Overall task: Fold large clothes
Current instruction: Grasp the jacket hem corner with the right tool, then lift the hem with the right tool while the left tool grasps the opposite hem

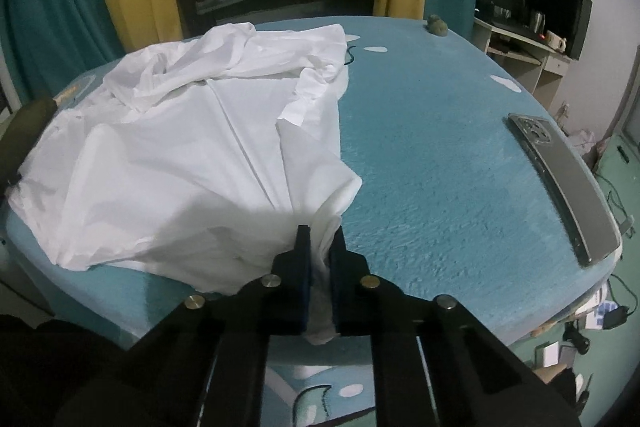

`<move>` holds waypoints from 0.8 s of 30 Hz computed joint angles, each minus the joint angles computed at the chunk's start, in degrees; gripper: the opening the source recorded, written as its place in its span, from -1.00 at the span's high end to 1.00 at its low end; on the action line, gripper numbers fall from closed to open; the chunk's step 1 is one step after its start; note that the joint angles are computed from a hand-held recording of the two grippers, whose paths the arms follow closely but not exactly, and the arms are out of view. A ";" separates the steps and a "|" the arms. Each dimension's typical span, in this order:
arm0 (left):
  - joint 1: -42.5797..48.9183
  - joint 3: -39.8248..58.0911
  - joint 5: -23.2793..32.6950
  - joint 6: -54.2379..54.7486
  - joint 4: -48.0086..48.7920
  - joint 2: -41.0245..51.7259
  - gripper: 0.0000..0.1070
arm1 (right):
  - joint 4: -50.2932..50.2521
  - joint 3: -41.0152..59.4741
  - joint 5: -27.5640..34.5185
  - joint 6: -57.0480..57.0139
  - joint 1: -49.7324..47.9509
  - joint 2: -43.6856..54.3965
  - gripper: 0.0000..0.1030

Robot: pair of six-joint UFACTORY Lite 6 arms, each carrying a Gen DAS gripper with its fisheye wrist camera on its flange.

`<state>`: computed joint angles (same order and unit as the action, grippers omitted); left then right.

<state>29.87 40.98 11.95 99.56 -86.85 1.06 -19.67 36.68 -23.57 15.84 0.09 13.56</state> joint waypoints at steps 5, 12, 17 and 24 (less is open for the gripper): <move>-0.10 -1.26 0.28 1.38 0.08 -1.02 -0.22 | -2.95 -2.31 -2.80 2.58 -0.58 -1.11 0.88; 0.56 -3.75 1.49 11.47 -9.11 -2.27 -0.23 | -1.18 -4.62 -7.84 2.09 -0.64 -0.86 0.88; 1.23 -3.30 4.22 2.60 2.47 -3.04 0.25 | -4.17 -5.23 -9.60 4.59 -2.74 -1.43 0.89; 4.01 -4.05 11.18 -3.40 7.29 -4.19 0.92 | -7.78 -6.38 -9.65 6.34 -6.54 -4.56 0.90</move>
